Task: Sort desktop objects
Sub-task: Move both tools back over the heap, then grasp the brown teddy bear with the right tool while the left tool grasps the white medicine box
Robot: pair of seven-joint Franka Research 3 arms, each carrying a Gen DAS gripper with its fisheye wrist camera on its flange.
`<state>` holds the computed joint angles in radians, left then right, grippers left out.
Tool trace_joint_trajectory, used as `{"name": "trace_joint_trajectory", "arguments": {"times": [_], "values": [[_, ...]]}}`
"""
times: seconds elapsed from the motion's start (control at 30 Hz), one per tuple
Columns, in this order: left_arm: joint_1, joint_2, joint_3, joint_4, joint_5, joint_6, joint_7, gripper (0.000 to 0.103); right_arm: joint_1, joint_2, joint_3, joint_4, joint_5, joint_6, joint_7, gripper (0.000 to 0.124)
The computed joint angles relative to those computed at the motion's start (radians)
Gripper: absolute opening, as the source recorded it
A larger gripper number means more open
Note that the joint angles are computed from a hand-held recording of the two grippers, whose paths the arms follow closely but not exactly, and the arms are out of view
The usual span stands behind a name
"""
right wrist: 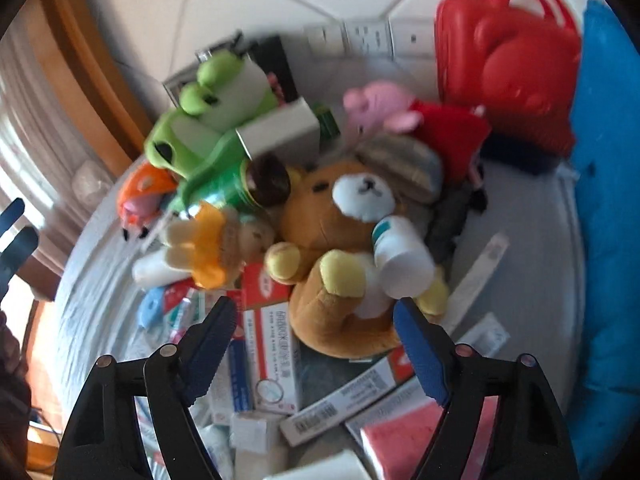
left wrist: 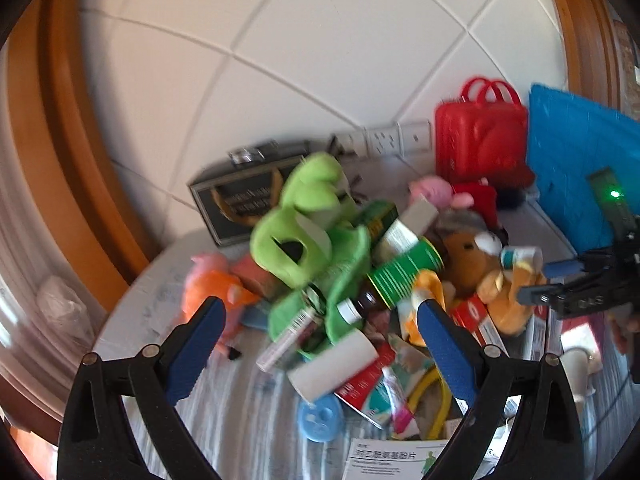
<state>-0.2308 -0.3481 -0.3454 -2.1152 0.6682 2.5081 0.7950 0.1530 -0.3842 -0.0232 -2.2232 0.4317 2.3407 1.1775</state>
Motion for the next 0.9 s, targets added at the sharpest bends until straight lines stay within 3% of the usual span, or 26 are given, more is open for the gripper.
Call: {"name": "trace_joint_trajectory", "arguments": {"times": [0.1,0.13,0.2,0.37,0.57,0.73,0.9], "values": [[-0.004,0.036,0.001,0.01,0.002,0.002,0.02,0.098,0.008,0.039,-0.011,-0.005,0.046,0.028,-0.003,0.069],[-0.007,0.049,0.004,0.015,-0.002,0.004,0.025,0.098,0.014,0.049,-0.019,-0.006,0.072,0.033,-0.014,0.054],[-0.013,0.066,0.013,0.019,-0.012,0.016,0.034,0.098,0.008,0.07,-0.007,-0.01,0.064,0.063,-0.008,0.042],[-0.041,0.099,0.036,0.007,-0.087,0.056,0.089,0.098,0.013,0.076,-0.009,-0.023,0.093,0.099,-0.038,0.036],[-0.106,0.158,0.063,-0.019,-0.313,0.104,0.157,0.098,0.009,0.074,-0.002,-0.011,0.065,0.081,-0.02,0.035],[-0.132,0.258,0.052,0.021,-0.416,0.082,0.155,0.098,0.011,0.082,-0.013,-0.002,0.082,0.061,-0.036,0.035],[-0.149,0.342,0.054,0.05,-0.57,0.091,0.233,0.095,0.009,0.091,-0.019,0.013,0.1,0.035,-0.052,0.035]]}}
